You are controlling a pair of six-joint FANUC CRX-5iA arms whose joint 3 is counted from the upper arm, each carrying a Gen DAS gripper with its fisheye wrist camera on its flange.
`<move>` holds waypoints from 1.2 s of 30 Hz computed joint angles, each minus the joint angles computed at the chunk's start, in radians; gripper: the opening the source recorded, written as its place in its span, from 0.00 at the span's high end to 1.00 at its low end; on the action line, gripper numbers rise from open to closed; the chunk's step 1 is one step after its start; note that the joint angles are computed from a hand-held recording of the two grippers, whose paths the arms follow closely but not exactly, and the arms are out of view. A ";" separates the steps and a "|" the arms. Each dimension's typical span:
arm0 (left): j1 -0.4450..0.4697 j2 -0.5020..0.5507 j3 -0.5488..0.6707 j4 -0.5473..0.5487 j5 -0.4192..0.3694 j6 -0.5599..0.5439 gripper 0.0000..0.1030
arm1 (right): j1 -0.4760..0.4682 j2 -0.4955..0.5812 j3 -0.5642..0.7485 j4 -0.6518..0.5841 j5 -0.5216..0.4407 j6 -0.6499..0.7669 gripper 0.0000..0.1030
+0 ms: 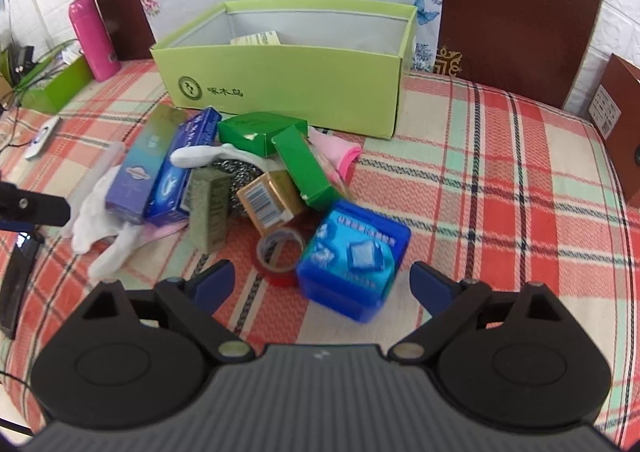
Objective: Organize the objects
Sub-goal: 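Grasp the blue square box with the right gripper while the left grasps the teal box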
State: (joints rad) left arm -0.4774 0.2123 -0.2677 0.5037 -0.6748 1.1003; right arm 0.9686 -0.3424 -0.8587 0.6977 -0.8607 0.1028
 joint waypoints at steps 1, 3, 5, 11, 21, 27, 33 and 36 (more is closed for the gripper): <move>-0.006 0.007 0.005 -0.005 0.007 0.001 0.13 | -0.013 0.019 0.010 -0.003 0.007 0.006 0.07; -0.017 0.022 0.018 -0.007 0.017 0.000 0.13 | -0.039 0.055 0.029 -0.007 0.018 0.008 0.07; -0.027 0.037 0.028 0.004 0.032 -0.007 0.13 | -0.055 0.084 0.044 -0.009 0.016 0.006 0.20; -0.049 0.104 0.096 -0.018 0.052 0.057 0.13 | -0.049 0.045 0.026 -0.043 -0.009 0.044 0.45; -0.059 0.225 0.229 -0.107 0.020 0.131 0.19 | 0.098 -0.126 -0.042 -0.142 -0.076 0.032 0.45; -0.041 0.233 0.231 -0.128 0.006 0.083 0.43 | 0.132 -0.124 -0.038 -0.154 -0.099 0.024 0.46; 0.027 0.120 0.063 0.111 -0.034 -0.190 0.72 | 0.128 -0.123 -0.024 -0.170 -0.085 0.055 0.46; 0.042 0.089 0.023 0.103 -0.034 -0.208 0.70 | 0.121 -0.110 -0.019 -0.178 -0.079 0.056 0.46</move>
